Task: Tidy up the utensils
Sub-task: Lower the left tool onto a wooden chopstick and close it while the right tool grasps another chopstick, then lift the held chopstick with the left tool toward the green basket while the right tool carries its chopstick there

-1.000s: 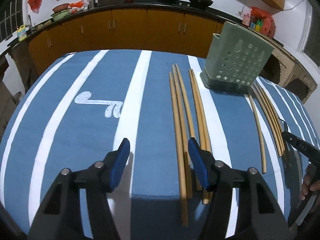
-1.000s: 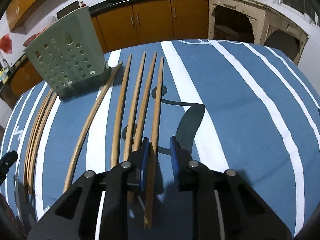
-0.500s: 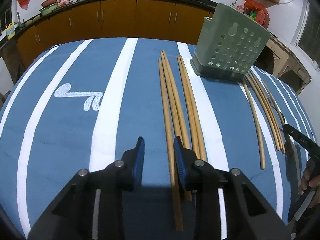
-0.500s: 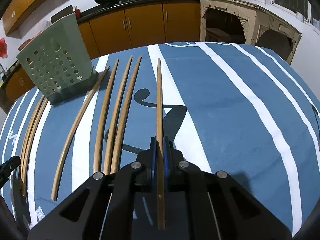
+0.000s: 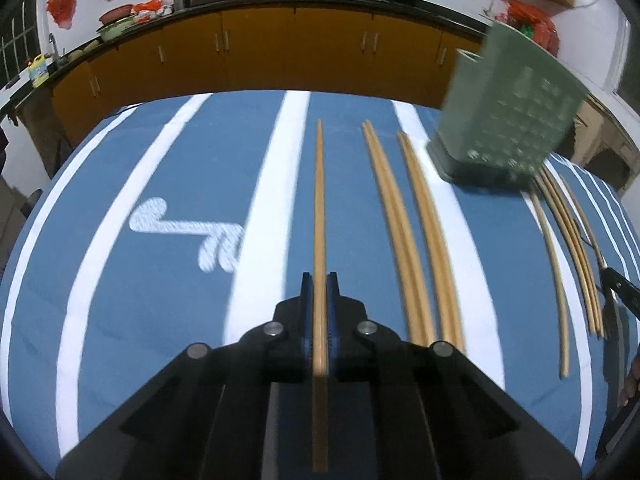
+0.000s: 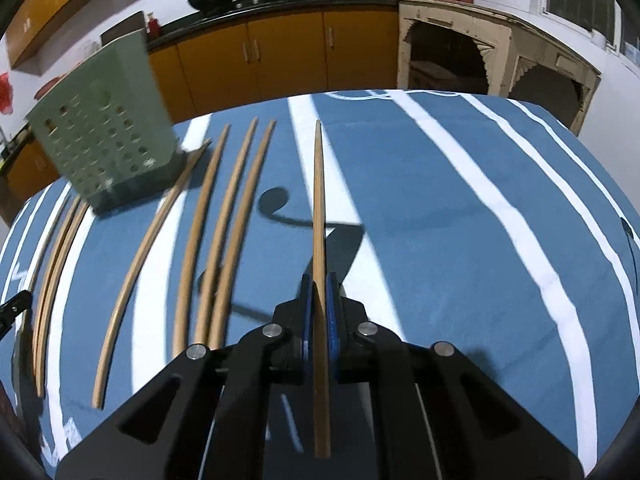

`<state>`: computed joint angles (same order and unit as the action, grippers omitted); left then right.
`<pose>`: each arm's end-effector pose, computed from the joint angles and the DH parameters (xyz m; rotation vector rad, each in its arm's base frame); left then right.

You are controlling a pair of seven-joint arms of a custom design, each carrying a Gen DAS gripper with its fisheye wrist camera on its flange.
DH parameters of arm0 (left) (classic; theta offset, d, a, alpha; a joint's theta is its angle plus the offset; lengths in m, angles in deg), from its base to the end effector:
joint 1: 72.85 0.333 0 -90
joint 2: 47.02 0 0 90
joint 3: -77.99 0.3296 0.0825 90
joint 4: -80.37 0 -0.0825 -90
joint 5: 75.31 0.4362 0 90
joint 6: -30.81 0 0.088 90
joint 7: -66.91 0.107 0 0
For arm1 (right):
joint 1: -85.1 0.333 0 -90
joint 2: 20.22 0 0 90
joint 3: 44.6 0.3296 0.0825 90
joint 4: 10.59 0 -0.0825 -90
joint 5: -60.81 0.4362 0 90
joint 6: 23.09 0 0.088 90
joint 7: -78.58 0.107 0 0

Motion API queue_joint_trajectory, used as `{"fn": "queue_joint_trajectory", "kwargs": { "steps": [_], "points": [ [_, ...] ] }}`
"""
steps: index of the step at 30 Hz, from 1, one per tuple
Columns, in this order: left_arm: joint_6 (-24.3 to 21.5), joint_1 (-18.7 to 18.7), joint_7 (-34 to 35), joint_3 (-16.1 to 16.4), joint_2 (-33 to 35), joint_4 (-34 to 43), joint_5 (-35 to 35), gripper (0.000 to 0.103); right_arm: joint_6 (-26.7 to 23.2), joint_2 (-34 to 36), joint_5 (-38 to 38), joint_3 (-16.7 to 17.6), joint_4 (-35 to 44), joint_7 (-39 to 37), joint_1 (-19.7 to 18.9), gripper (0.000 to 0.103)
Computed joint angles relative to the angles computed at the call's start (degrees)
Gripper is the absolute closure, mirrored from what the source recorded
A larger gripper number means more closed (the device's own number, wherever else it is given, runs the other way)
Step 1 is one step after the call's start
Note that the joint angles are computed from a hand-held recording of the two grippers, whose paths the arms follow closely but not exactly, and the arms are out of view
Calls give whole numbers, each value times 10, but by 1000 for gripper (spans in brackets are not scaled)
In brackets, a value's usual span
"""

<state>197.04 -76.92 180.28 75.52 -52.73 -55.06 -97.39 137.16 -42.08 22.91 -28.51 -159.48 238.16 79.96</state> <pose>0.5680 -0.0426 0.4169 -1.7075 2.0429 -0.7410 0.4658 0.1186 0.4137 -1.3796 2.1872 -0.7148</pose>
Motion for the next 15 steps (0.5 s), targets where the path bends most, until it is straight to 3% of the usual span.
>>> {"fn": "queue_joint_trajectory", "kwargs": {
  "steps": [9, 15],
  "points": [
    [-14, -15, 78, 21, -36, -33, -79, 85, 19, -28, 50, -8, -32, -36, 15, 95],
    [-6, -31, 80, 36, -70, -71, -77, 83, 19, -50, 77, 19, -49, -50, 7, 95]
  ]
}}
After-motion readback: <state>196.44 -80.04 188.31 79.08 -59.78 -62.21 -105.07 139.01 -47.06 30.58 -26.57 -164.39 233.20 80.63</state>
